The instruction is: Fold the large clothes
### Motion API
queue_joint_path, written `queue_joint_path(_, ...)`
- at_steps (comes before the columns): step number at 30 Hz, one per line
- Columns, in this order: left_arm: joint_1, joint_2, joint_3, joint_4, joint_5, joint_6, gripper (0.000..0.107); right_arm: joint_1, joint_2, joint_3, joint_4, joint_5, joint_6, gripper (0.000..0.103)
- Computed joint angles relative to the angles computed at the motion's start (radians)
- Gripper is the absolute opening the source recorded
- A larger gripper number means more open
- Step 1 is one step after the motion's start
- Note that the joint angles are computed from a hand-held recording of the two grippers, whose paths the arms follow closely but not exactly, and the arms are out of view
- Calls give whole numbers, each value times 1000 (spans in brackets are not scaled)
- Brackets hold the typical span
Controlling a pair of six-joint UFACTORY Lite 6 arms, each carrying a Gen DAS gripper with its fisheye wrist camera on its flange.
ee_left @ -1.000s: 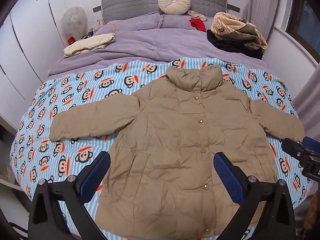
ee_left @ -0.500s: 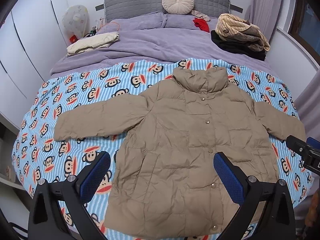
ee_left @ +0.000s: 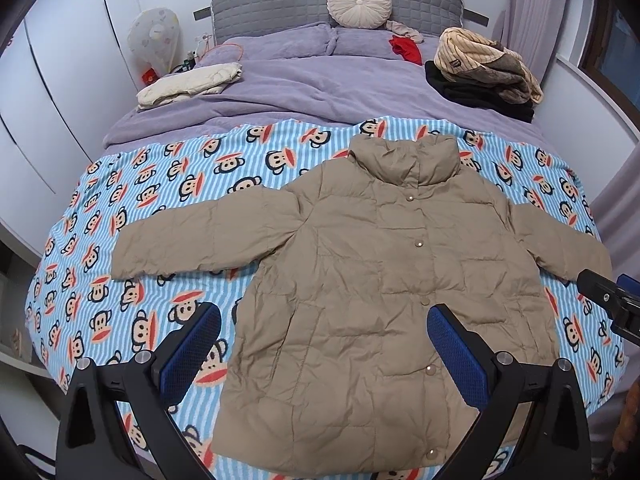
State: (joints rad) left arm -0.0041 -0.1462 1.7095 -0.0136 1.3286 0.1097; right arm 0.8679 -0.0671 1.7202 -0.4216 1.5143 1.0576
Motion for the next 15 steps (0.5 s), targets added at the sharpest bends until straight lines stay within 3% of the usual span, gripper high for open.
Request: queue_joint_path(15,-34,-9,-11,21,11,-32,103,2,2,2,0,1,4,103)
